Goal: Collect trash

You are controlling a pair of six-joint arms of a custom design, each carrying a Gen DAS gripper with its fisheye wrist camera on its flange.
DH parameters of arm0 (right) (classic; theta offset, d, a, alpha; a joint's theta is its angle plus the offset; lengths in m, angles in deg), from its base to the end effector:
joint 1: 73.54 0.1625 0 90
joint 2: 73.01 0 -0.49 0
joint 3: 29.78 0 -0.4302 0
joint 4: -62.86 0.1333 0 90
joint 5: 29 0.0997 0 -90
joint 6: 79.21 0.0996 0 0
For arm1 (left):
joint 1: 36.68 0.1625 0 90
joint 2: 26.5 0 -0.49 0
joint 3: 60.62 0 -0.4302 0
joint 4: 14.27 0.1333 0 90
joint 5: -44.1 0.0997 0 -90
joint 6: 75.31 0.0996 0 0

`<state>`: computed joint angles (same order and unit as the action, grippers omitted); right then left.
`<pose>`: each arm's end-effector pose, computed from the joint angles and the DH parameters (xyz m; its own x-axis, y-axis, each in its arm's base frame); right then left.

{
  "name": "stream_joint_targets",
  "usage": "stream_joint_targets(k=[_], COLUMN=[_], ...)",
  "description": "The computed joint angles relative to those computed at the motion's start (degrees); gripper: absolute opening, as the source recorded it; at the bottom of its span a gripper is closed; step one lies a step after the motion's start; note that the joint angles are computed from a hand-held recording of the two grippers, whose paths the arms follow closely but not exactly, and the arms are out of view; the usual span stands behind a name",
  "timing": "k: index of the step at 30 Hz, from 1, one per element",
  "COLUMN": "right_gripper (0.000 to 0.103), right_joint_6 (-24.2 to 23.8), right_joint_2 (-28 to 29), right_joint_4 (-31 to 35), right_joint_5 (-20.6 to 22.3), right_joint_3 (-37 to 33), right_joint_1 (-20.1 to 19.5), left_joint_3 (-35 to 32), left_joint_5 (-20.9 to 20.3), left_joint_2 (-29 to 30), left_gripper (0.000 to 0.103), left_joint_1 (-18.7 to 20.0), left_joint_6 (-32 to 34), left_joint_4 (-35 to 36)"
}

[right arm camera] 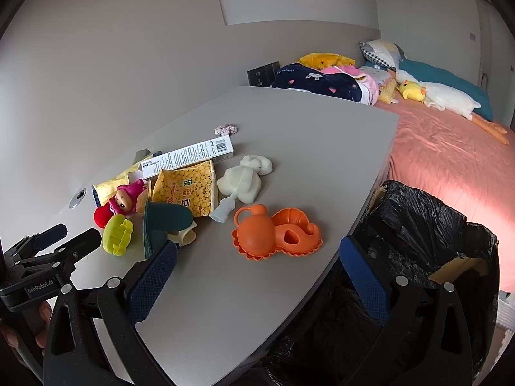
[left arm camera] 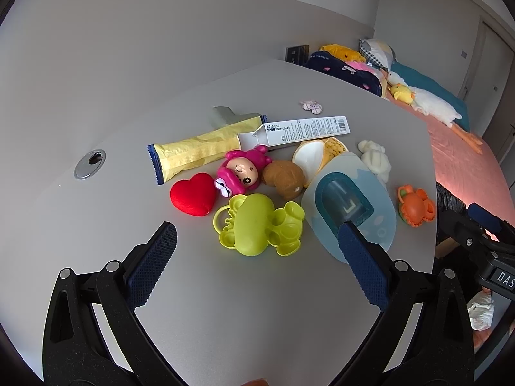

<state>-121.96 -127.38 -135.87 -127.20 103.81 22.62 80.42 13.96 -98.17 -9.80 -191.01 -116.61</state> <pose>0.1722 -0.4856 0.1015 -0.6648 -0.6140 0.4255 -0.7417 0.6107 -0.2775 -0.1844 -0.3395 0.1142 -0.6196 -0.5582 -0.5519 0.1681 0.5924 -0.7879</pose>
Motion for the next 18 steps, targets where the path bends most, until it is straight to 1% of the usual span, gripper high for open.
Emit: stream_joint_targets(k=[18], right_gripper=[0.1], right_joint_6=[-0.13], right_joint_2=[0.18], right_joint_4=[-0.02], right_joint_5=[-0.49], right_joint_3=[-0.01], right_joint_1=[-0.07], left_joint_3=[0.07], left_joint_5=[-0.06], left_joint_2=[0.0], left_gripper=[0.097], left_joint_1=[0.05], left_joint_6=[0.05], left_joint_4=[-0.1])
